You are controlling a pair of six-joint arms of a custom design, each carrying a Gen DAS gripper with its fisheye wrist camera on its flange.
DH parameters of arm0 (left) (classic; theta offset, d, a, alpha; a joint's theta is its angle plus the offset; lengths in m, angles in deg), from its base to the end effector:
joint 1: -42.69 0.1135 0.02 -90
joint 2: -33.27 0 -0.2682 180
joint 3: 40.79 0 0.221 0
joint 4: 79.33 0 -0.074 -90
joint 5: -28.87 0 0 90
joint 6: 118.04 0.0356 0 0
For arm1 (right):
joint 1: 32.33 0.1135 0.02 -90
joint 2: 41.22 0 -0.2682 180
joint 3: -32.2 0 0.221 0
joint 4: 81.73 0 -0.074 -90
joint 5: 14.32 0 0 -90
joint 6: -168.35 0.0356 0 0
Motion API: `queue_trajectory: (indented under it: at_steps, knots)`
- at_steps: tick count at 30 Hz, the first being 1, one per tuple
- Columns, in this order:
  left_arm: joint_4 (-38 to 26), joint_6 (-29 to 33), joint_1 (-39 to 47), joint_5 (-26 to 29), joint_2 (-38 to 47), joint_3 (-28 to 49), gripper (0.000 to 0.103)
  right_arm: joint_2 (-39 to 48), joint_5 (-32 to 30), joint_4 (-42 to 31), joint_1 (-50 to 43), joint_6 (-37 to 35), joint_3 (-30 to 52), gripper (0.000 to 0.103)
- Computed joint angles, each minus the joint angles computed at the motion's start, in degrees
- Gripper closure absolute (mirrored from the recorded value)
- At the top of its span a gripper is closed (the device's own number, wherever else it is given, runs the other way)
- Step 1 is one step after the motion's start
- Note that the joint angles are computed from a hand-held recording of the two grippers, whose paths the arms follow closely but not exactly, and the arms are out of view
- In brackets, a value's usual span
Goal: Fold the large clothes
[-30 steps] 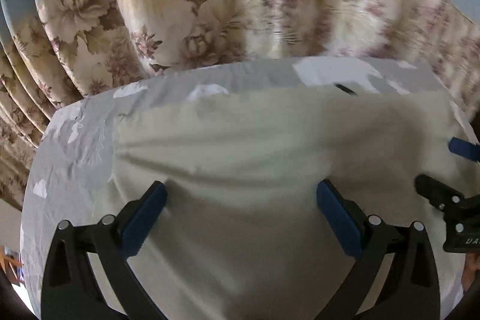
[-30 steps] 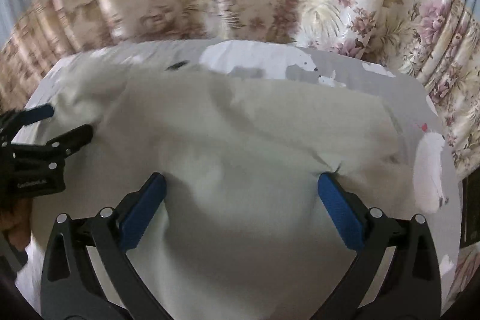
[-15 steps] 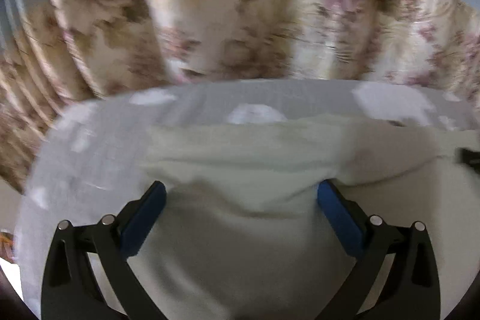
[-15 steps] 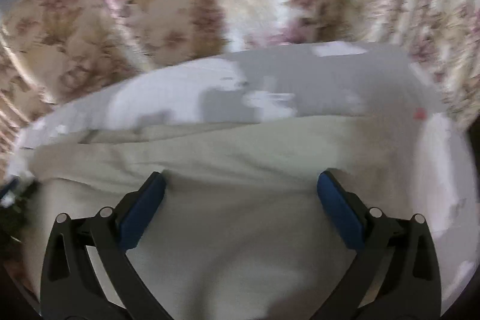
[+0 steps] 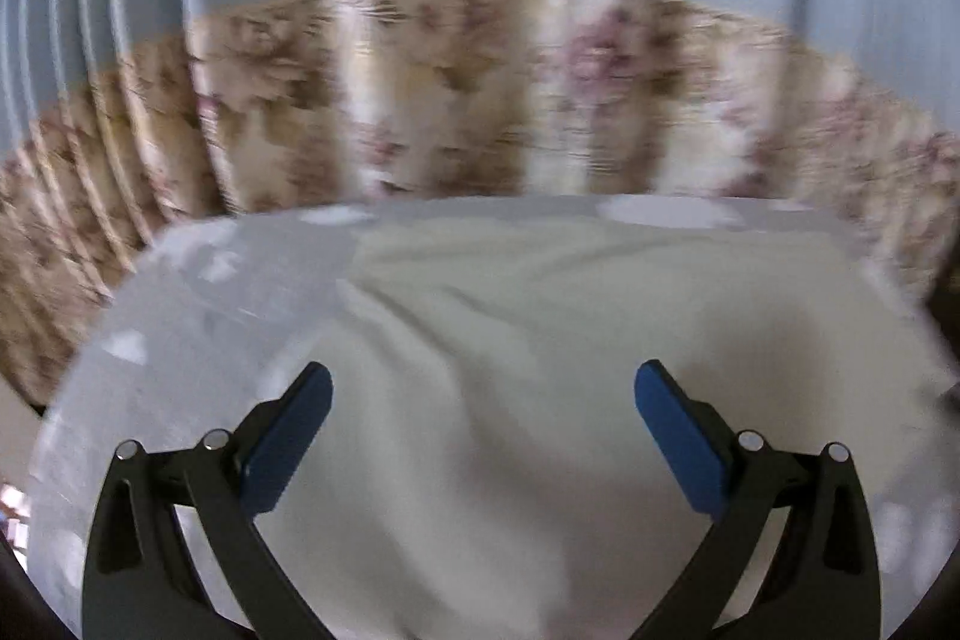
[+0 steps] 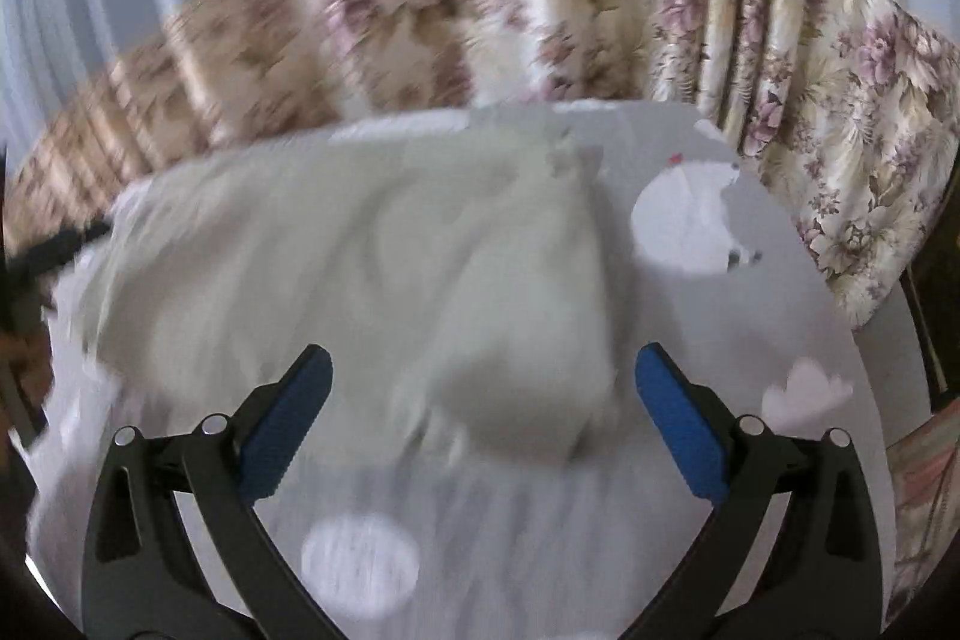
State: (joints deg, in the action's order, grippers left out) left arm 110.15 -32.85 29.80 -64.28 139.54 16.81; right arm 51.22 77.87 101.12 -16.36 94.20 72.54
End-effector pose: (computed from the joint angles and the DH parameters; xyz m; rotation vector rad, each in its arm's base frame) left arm 0.3182 -0.0708 0.1358 0.1295 2.2519 -0.1035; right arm 0.2299 0.0644 0.1241 0.0148 2.4399 0.2036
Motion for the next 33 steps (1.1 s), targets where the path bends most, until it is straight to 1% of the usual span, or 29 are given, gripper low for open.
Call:
queue_trajectory:
  at_steps: [1, 2, 3, 4, 5, 6, 9, 10, 11, 13, 15, 17, 19, 21, 23, 28, 30, 31, 32, 33]
  knots:
    - [-0.1, -0.8, -1.4, 0.3, -0.9, -1.2, 0.002, -0.4, 2.1, 0.9, 2.7, 0.3, -1.7, 0.003]
    - [1.5, -1.2, -3.8, -2.1, -1.4, -2.9, 0.002, -0.2, 4.1, 1.7, 5.1, 0.4, -2.8, 0.003]
    - [3.5, -1.4, -5.9, -4.5, -1.2, -4.1, 0.002, 0.2, 7.7, 2.4, 8.5, 0.7, -3.8, 0.003]
    - [4.4, -2.3, -8.1, -6.7, -0.5, -4.5, 0.002, 1.8, 9.7, 2.8, 10.4, 1.2, -3.6, 0.003]
    - [3.6, -3.5, -9.5, -7.2, 0.7, -3.9, 0.002, 3.3, 10.9, 2.8, 11.4, 1.4, -3.4, 0.003]
    - [2.6, -4.8, -10.6, -7.1, 1.8, -3.0, 0.002, 4.1, 11.4, 2.2, 11.8, 2.3, -3.2, 0.003]
    - [2.6, -6.9, -12.5, -8.2, 3.8, -2.0, 0.002, 3.3, 7.5, -0.5, 7.4, 8.5, -3.3, 0.003]
    - [3.1, -7.6, -13.1, -8.7, 4.1, -2.2, 0.002, 3.0, 7.5, -0.4, 6.2, 9.2, -3.6, 0.003]
    - [3.0, -8.0, -13.3, -8.7, 4.6, -1.8, 0.002, 2.6, 8.9, -0.7, 5.7, 9.2, -4.1, 0.003]
    - [2.8, -8.6, -12.8, -7.9, 5.4, -1.0, 0.002, 2.4, 12.7, -2.2, 7.5, 6.1, -4.2, 0.003]
    - [2.5, -8.9, -12.7, -7.6, 5.8, -0.4, 0.002, 2.7, 14.6, -1.6, 9.7, 2.7, -4.9, 0.003]
    - [2.7, -9.3, -12.5, -7.3, 6.6, 0.2, 0.002, 4.9, 17.1, -0.2, 11.6, 0.3, -5.3, 0.003]
    - [3.2, -10.1, -12.1, -6.8, 7.1, 0.3, 0.002, 9.0, 19.6, 1.7, 11.7, -0.3, -4.7, 0.003]
    - [3.9, -10.6, -11.6, -5.9, 7.5, 0.0, 0.002, 13.2, 19.5, 4.4, 10.0, -1.0, -3.7, 0.003]
    - [4.9, -10.7, -11.8, -6.2, 7.8, -0.4, 0.002, 17.3, 18.8, 9.3, 8.0, -2.6, -2.7, 0.003]
    - [6.4, -10.6, -12.0, -6.1, 8.1, -1.1, 0.002, 21.6, 19.0, 6.4, 3.2, -6.8, 6.4, 0.003]
    - [7.1, -10.6, -11.6, -5.2, 8.3, -1.4, 0.002, 22.3, 18.5, 6.1, 1.5, -8.0, 9.3, 0.003]
    - [7.5, -10.7, -11.3, -4.8, 8.3, -1.7, 0.002, 21.8, 18.5, 6.9, 1.0, -7.8, 9.4, 0.003]
    - [7.7, -10.6, -11.1, -4.5, 8.5, -1.8, 0.002, 20.8, 17.9, 8.1, 0.2, -7.0, 9.1, 0.003]
    - [7.8, -10.5, -10.9, -4.4, 8.5, -1.8, 0.002, 18.9, 16.3, 11.0, -1.0, -5.2, 7.5, 0.003]
